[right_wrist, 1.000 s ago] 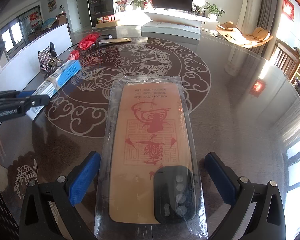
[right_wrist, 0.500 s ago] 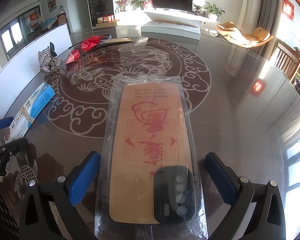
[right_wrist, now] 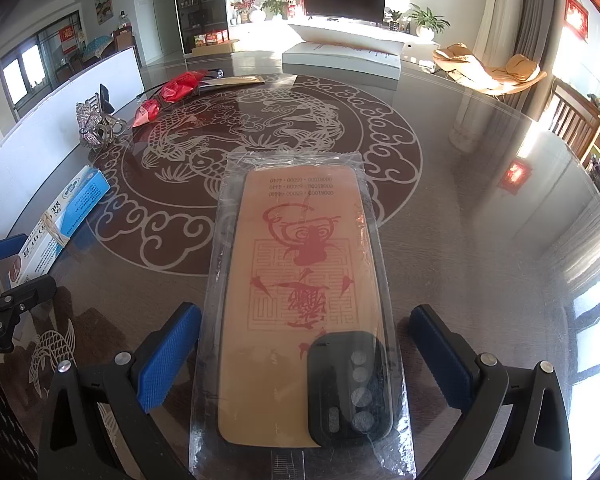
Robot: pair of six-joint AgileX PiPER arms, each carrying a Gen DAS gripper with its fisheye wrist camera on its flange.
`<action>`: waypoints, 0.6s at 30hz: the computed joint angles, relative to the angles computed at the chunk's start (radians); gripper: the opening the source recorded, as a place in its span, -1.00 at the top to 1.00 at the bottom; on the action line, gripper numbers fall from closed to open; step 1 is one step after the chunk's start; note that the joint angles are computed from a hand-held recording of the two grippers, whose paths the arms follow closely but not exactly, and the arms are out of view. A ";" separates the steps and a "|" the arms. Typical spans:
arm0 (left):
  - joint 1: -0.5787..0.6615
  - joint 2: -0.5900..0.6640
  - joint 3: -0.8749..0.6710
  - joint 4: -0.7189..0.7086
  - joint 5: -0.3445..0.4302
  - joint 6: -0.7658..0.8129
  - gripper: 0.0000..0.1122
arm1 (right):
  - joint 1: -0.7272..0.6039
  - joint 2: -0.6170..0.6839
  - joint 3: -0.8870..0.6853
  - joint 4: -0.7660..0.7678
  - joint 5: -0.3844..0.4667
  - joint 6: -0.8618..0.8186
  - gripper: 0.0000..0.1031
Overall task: Organize objects
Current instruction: 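Grasp the blue-white nail cream box with the left gripper while the right holds the phone case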
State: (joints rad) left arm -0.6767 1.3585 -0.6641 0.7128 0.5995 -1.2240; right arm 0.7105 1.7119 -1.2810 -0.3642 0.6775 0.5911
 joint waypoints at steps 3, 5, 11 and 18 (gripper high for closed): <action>-0.002 -0.001 0.003 0.006 0.000 -0.008 -0.84 | 0.000 0.000 0.000 0.000 0.000 0.000 -1.00; -0.001 -0.002 0.004 0.005 -0.001 -0.006 -0.84 | 0.000 0.000 0.000 0.000 0.000 0.000 -1.00; 0.001 0.002 -0.007 -0.022 0.009 0.012 -0.84 | 0.000 0.000 -0.001 0.000 0.000 -0.001 -1.00; 0.061 0.025 -0.061 -0.180 0.021 0.232 -0.84 | -0.004 0.011 -0.023 0.025 0.023 -0.024 -1.00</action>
